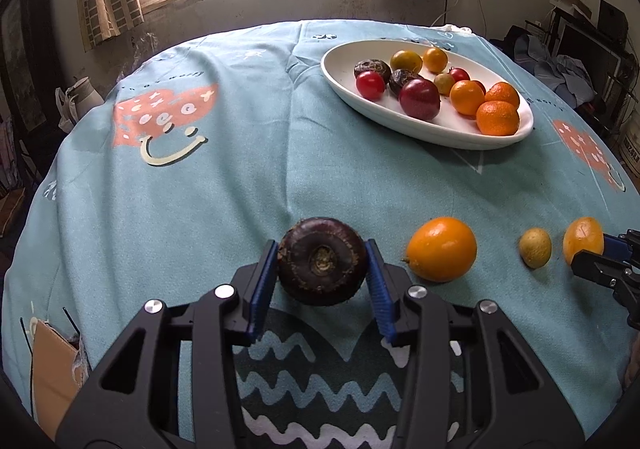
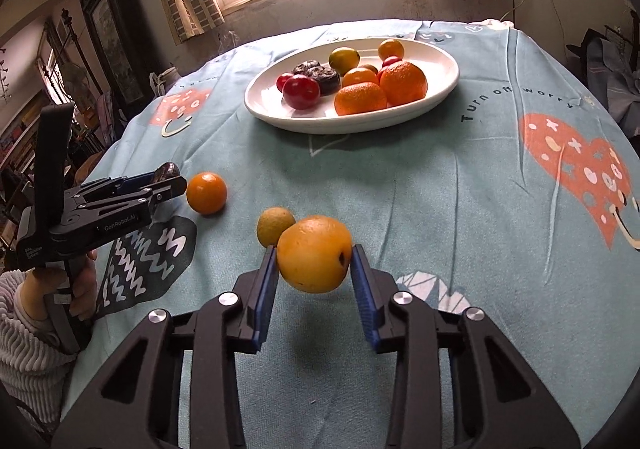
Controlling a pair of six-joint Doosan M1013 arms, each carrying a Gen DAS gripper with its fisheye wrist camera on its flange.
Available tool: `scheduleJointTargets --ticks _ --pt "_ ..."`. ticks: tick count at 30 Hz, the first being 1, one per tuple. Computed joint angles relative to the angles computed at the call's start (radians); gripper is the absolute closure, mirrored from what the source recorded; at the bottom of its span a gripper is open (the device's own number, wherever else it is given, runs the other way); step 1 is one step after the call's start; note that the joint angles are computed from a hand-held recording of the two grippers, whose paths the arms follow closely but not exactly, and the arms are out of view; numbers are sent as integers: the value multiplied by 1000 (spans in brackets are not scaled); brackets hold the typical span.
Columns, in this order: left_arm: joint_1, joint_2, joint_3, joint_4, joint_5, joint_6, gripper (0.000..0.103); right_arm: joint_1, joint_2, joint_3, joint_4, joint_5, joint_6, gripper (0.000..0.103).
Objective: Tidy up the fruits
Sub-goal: 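Carry the dark fruit onto the plate with left tool while right tool carries the large tangerine there, then open both tools over the plate and move the left tool to the orange fruit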
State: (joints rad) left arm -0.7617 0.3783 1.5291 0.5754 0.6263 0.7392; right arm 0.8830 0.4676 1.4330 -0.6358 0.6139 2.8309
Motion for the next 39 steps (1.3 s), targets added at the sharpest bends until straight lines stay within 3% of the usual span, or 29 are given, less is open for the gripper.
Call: scheduleJointTargets --ticks 4,6,16,19,24,26,27,32,36,39 --pt "-13 -26 13 95 -35 -93 59 0 -35 39 -141 -36 173 66" --pt "-12 -23 -12 65 -45 -60 59 -6 -46 37 -167 -43 208 66" --pt "-16 121 -262 -107 9 166 59 -88 28 -134 -31 -16 61 66" --pt "-15 155 -299 -134 20 212 59 -109 64 -177 52 -40 0 66" --pt "-1 187 -328 -181 41 255 58 -130 108 -225 74 -62 5 65" --pt "-2 188 -325 -141 31 222 51 -138 115 -235 123 -64 -37 51" --pt "-3 187 -323 -123 27 212 41 -137 110 -225 86 -74 0 41" --pt "-6 162 -291 -39 9 137 34 -125 67 -171 -52 -120 135 40" --pt "-7 109 -210 56 3 6 23 -106 17 -102 -107 -132 219 40" --pt "-7 56 -124 72 -23 -58 19 -81 -30 -3 -269 -162 439 39"
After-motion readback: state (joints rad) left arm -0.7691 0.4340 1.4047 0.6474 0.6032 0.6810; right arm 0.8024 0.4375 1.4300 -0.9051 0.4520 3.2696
